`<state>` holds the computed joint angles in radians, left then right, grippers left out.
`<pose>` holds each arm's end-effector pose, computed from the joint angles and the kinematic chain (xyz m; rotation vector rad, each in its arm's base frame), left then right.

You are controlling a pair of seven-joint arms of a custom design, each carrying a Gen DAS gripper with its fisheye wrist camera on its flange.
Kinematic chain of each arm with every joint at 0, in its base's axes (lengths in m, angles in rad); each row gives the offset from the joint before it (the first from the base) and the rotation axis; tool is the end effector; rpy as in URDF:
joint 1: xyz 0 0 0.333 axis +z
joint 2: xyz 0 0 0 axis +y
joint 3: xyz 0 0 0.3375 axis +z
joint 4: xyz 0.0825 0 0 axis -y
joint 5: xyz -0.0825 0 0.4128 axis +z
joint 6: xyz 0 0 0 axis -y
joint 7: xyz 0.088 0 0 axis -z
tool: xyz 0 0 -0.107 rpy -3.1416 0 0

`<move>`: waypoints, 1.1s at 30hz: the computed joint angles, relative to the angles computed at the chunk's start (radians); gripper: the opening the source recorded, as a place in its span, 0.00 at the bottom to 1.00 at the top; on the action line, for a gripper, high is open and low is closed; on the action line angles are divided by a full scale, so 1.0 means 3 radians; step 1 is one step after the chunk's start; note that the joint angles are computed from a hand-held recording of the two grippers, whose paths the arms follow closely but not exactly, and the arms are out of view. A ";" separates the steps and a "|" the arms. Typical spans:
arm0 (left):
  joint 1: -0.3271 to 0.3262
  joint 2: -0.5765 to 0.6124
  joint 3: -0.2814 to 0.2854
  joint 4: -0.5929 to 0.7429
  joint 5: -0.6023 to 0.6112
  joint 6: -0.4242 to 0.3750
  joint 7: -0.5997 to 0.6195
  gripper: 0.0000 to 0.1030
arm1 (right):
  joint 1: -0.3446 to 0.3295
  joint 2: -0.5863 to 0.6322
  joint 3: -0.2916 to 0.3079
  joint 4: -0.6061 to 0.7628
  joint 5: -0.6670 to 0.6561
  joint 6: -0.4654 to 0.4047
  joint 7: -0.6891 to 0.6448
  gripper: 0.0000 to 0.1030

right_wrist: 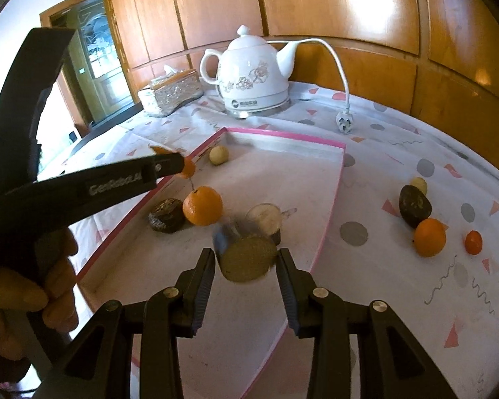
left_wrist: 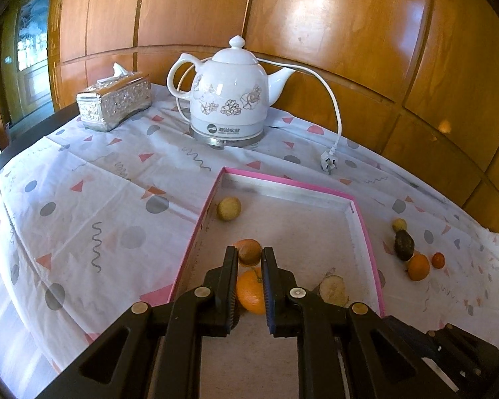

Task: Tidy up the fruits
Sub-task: 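Lower the carrot into the pink tray and open the left gripper while the right releases the yam cylinder there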

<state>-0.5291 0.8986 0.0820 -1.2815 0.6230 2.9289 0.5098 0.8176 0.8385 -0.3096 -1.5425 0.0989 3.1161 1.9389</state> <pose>0.7230 -0.4125 0.2809 -1.8092 1.8171 -0.9410 0.6633 0.4287 0.2576 -1.8941 1.4980 -0.5021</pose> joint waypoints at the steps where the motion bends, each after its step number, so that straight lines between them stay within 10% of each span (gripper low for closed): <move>1: -0.0006 -0.0004 0.0008 -0.0007 0.0004 -0.0005 -0.0004 0.15 | 0.0007 0.0007 -0.0012 0.0008 0.0007 -0.0001 0.0012 0.39; 33: -0.0094 -0.0099 -0.0106 -0.0131 0.0092 0.0050 0.0213 0.30 | 0.0744 -0.0083 -0.0880 -0.0609 0.0556 0.0293 0.0345 0.40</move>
